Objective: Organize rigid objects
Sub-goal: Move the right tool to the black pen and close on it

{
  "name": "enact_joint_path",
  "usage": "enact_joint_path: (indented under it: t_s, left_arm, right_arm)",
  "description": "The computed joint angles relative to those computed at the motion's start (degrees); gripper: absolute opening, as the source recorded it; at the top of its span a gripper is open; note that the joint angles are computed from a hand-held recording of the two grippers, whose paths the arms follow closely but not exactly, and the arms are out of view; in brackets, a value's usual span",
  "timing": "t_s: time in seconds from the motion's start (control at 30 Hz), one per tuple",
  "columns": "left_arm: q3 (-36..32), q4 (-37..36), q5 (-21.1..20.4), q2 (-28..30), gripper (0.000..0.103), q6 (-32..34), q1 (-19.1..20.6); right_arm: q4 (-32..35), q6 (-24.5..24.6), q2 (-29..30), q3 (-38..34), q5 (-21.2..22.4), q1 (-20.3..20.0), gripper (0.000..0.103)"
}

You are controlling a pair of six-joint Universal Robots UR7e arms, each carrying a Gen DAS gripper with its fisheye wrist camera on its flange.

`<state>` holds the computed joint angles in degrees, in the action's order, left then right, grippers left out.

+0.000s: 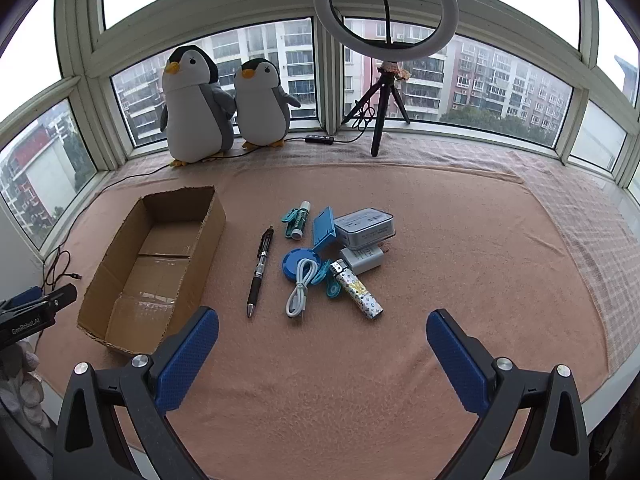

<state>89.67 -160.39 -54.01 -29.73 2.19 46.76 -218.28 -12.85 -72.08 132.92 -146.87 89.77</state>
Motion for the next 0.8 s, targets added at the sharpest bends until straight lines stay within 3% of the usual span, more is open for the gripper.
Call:
enact_joint_path:
  t_s: [0.47, 0.8]
  left_arm:
    - [-7.41, 5.51, 2.58, 6.17, 0.084, -0.41, 4.37]
    - [-9.83, 8.33, 3.56, 8.42, 0.072, -0.40, 5.46]
  right_arm:
    - [7.33, 7.82, -4.90, 3.07, 6.67, -5.68, 0.103]
    - [8.99, 6.97, -4.97, 2.19, 8.53, -6.64, 0.099]
